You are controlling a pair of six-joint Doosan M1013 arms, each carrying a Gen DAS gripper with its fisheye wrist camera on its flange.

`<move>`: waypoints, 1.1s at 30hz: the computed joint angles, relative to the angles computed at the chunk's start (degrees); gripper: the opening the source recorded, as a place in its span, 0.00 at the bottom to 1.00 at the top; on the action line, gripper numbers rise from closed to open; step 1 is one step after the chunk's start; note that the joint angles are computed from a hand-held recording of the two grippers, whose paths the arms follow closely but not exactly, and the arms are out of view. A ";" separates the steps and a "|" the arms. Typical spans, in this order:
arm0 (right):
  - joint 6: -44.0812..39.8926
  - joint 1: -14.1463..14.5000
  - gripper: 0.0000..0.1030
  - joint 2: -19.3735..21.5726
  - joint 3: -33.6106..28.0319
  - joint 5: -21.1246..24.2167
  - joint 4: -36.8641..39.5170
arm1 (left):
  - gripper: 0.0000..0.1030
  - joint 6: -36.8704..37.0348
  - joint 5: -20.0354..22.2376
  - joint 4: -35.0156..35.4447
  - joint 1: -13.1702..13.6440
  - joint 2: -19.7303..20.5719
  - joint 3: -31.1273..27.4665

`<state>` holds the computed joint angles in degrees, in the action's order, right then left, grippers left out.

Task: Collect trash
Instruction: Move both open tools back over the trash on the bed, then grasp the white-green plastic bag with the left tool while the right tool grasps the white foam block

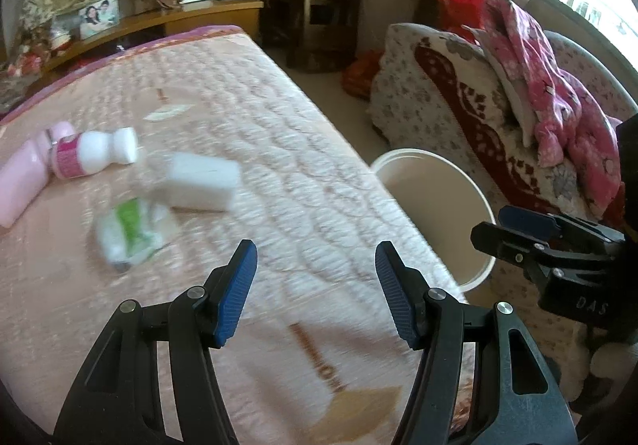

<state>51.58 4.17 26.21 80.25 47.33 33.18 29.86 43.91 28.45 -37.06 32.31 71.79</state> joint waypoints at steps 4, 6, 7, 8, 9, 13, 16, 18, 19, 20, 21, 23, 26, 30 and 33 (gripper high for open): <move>-1.47 1.39 0.56 -0.04 0.04 0.85 0.26 | 0.59 -2.46 0.17 1.77 0.38 -1.67 2.53; -1.86 1.85 0.56 0.02 0.01 1.29 0.46 | 0.59 -3.47 0.15 2.35 0.64 -2.43 3.69; -2.11 2.24 0.56 0.09 -0.04 1.64 0.51 | 0.59 -3.68 0.12 2.46 0.78 -2.79 4.27; -2.30 2.46 0.56 0.14 -0.05 1.83 0.51 | 0.59 -3.70 0.12 2.42 0.95 -3.11 4.78; -2.37 2.79 0.56 0.19 -0.09 1.99 0.39 | 0.59 -3.78 0.03 2.47 1.10 -3.42 5.30; -2.67 4.08 0.57 0.65 -0.32 2.68 -0.17 | 0.59 -3.69 -0.42 2.05 1.96 -4.65 7.81; -2.57 4.80 0.58 1.06 -0.72 3.20 -0.51 | 0.59 -3.92 -0.93 1.05 2.75 -5.36 9.42; -2.44 5.15 0.58 1.27 -0.90 3.46 -0.52 | 0.59 -4.95 -1.13 1.19 3.15 -5.89 10.54; -2.34 5.32 0.58 1.38 -0.98 3.54 -0.49 | 0.59 -5.57 -1.54 1.22 3.40 -6.28 11.29; -2.23 5.50 0.58 1.51 -1.10 3.64 -0.42 | 0.59 -6.01 -1.97 1.21 3.57 -6.61 11.88; -2.19 5.62 0.58 1.60 -1.21 3.74 -0.29 | 0.59 -6.29 -2.43 1.07 3.78 -6.89 12.39; -2.41 5.86 0.59 1.76 -1.34 3.76 0.25 | 0.59 -6.16 -3.77 0.23 4.31 -7.55 13.52; -2.61 6.19 0.64 2.06 -1.70 3.94 0.47 | 0.59 -5.74 -4.70 -0.43 4.88 -8.16 14.44; -2.67 6.54 0.64 2.27 -1.92 4.30 0.43 | 0.62 -5.23 -5.09 -0.32 5.25 -8.43 14.85; -2.42 6.67 0.64 2.32 -1.90 4.49 0.18 | 0.62 -4.53 -4.28 -0.12 5.23 -8.11 14.48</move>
